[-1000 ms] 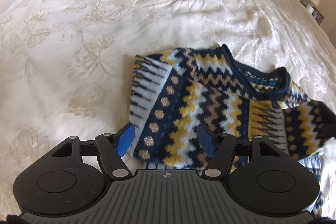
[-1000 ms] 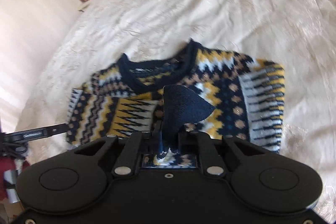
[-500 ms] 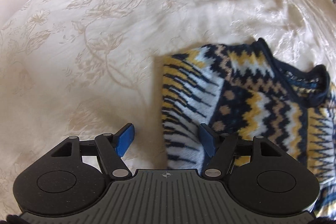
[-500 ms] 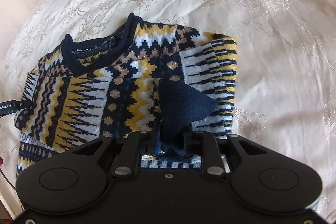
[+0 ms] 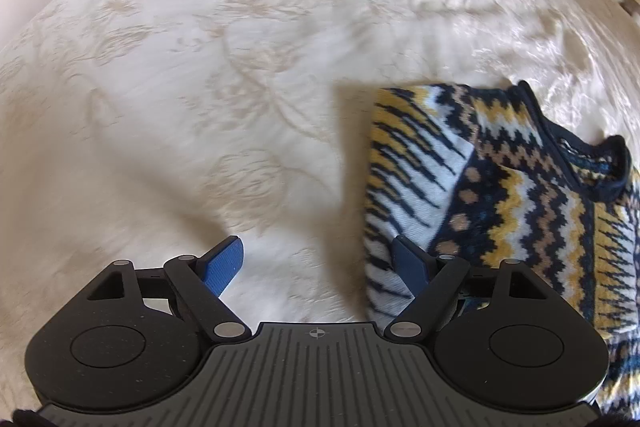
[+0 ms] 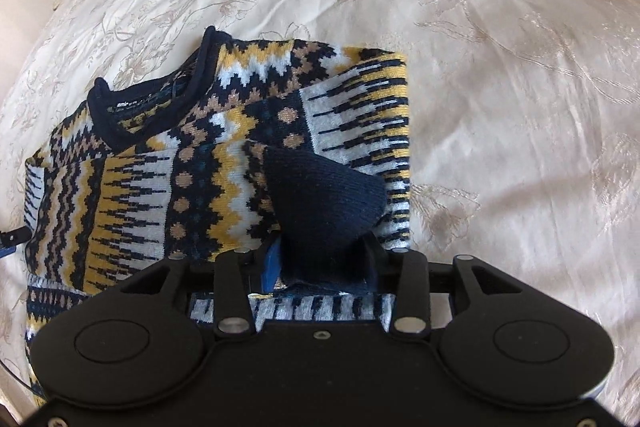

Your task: Fold small clothes

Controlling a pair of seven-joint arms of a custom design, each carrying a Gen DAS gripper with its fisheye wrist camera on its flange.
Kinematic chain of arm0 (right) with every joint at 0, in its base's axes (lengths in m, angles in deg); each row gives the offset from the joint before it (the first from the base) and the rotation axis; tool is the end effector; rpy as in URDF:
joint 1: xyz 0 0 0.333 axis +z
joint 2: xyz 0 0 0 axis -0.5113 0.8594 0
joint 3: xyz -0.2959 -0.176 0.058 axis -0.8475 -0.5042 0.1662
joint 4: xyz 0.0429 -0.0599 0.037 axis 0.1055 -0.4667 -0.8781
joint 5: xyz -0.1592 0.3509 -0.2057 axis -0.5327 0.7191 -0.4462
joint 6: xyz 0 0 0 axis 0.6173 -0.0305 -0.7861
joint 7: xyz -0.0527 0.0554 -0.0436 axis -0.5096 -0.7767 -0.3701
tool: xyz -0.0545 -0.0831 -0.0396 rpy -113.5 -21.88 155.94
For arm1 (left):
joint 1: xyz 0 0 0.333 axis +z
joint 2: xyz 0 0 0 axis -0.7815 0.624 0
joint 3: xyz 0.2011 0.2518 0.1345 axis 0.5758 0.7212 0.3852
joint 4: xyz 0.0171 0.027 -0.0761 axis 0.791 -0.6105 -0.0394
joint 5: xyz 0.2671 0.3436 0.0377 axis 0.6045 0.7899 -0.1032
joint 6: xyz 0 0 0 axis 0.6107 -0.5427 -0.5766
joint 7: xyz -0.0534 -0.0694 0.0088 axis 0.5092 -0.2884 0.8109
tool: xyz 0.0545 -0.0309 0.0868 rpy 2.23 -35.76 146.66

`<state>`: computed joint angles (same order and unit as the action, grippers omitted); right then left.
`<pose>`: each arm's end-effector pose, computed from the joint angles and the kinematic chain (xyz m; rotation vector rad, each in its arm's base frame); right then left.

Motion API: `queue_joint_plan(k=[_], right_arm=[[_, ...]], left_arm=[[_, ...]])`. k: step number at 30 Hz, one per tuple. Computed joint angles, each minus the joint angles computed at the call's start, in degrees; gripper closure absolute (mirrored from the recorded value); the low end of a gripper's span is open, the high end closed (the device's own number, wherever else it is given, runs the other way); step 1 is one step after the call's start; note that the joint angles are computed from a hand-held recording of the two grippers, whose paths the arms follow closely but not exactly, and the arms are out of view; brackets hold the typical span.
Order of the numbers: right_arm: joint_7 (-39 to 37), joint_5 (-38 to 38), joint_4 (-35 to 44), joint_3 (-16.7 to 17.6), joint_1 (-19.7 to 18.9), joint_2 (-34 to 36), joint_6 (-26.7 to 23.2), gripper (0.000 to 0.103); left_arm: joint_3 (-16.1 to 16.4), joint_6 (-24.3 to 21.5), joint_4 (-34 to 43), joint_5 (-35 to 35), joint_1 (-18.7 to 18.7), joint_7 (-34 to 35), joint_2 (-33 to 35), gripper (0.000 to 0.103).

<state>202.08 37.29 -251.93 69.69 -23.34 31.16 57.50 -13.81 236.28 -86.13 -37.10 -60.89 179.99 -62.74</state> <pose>0.3331 0.0823 0.4708 -1.1016 2.4569 -0.2853 0.6102 -0.2285 0.4821 -1.5346 2.3903 -0.6012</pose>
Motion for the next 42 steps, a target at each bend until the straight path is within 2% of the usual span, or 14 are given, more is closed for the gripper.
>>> queue_joint_plan(k=[1,3,5,7,9,12,15,19,23,26,29,34,42], right_arm=[[1.0,-0.5,0.5,0.9,-0.7,-0.4,-1.8,0.047],[2.9,-2.0,2.3,2.6,-1.8,-0.7,-7.2,0.028],[5.0,-2.4,1.8,2.8,-1.8,-3.1,-9.0,0.029],[7.2,-2.2,0.6,3.0,-1.2,-6.6,-9.5,0.025],[8.6,-2.5,0.3,3.8,-0.3,-9.3,-11.1,0.013],[10.8,-2.0,-0.6,5.0,1.9,-12.4,-12.8,0.001],[13.7,-0.1,-2.2,6.4,5.3,-15.6,-14.1,0.001],[19.0,1.3,-2.8,9.9,9.8,-16.8,-16.3,0.001],[24.8,1.7,-2.6,12.7,13.7,-16.6,-17.0,0.001],[27.4,0.4,-2.9,13.1,15.2,-17.0,-15.5,0.001],[27.1,-1.8,-2.6,11.8,14.8,-16.0,-14.6,0.001],[26.8,-4.8,-2.9,9.7,11.4,-15.4,-10.1,0.0],[19.9,-8.0,-2.9,4.9,4.8,-11.9,-1.0,0.0]], left_arm=[[0.5,-0.5,-0.1,2.5,-0.1,-2.0,-0.4,0.023],[1.2,-2.3,-0.2,5.9,0.2,-4.2,-1.1,0.024],[1.4,-2.6,-1.4,2.4,1.3,-2.2,-2.7,0.024],[1.6,-2.2,-3.3,-1.4,2.0,0.7,-4.8,0.024],[2.0,-2.3,-5.3,-5.1,2.2,4.4,-7.1,0.024],[2.6,-3.9,-7.7,-11.1,1.6,10.3,-10.1,0.024],[3.4,-6.5,-9.8,-15.9,0.8,15.0,-12.7,0.024],[4.1,-8.7,-12.9,-20.2,-0.2,18.2,-16.0,0.024],[4.8,-11.5,-15.2,-21.9,-0.8,20.7,-18.4,0.024],[5.2,-12.9,-16.4,-22.1,-0.9,22.4,-19.6,0.024],[5.6,-14.4,-17.0,-22.4,-0.8,23.1,-20.4,0.024],[5.5,-13.9,-16.8,-23.3,-0.9,22.1,-20.9,0.024],[3.6,-10.1,-13.2,-24.4,-2.3,18.1,-17.4,0.024]])
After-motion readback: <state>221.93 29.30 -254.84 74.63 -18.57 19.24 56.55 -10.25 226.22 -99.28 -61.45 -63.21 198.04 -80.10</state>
